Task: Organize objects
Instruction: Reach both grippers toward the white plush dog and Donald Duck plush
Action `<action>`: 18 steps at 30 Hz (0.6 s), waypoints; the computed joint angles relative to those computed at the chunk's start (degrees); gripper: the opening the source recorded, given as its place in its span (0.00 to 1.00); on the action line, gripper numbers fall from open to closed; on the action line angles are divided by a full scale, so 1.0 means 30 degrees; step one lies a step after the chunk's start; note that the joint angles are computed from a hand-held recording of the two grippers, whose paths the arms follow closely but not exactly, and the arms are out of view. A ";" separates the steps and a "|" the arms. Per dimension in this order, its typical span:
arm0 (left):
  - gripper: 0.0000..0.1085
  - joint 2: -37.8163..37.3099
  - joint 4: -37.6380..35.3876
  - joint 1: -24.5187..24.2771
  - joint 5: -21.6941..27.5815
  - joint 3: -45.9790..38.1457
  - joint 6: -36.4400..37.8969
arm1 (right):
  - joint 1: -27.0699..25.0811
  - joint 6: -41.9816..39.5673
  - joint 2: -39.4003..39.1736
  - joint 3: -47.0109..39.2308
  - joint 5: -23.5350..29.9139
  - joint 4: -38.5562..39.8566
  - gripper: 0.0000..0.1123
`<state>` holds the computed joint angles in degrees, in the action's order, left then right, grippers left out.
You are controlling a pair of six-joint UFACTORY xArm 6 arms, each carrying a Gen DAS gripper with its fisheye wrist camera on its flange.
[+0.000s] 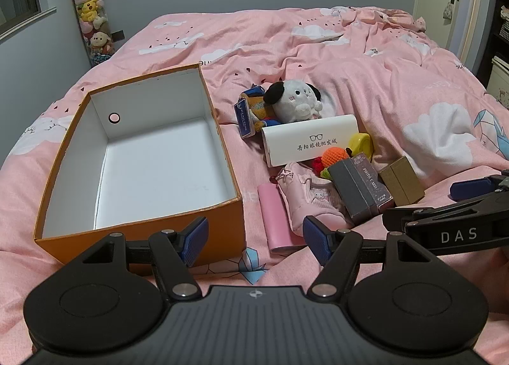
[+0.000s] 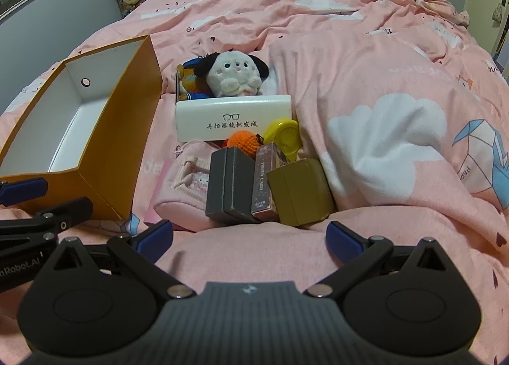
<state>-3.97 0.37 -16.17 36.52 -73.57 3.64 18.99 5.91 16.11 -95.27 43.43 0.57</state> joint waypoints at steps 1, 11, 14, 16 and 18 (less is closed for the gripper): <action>0.74 -0.0003 -0.0039 -0.0005 0.0005 0.0002 0.0025 | -0.0008 0.0004 -0.0024 0.0031 -0.0009 0.0035 0.91; 0.67 0.0043 -0.0670 -0.0025 0.0112 -0.0072 0.0504 | -0.0083 -0.0484 0.0023 -0.0107 0.0213 0.0747 0.91; 0.65 0.0058 -0.0787 -0.0008 0.0068 -0.0085 0.0565 | -0.0116 -0.0821 0.0131 -0.0281 0.0399 0.1202 0.91; 0.64 0.0033 -0.0982 0.0020 -0.0082 -0.0018 0.0742 | -0.0131 -0.1107 0.0206 -0.0377 0.0460 0.1505 0.91; 0.64 0.0060 -0.1085 0.0037 -0.0164 -0.0048 0.0887 | -0.0126 -0.1440 0.0263 -0.0452 0.0457 0.1761 0.91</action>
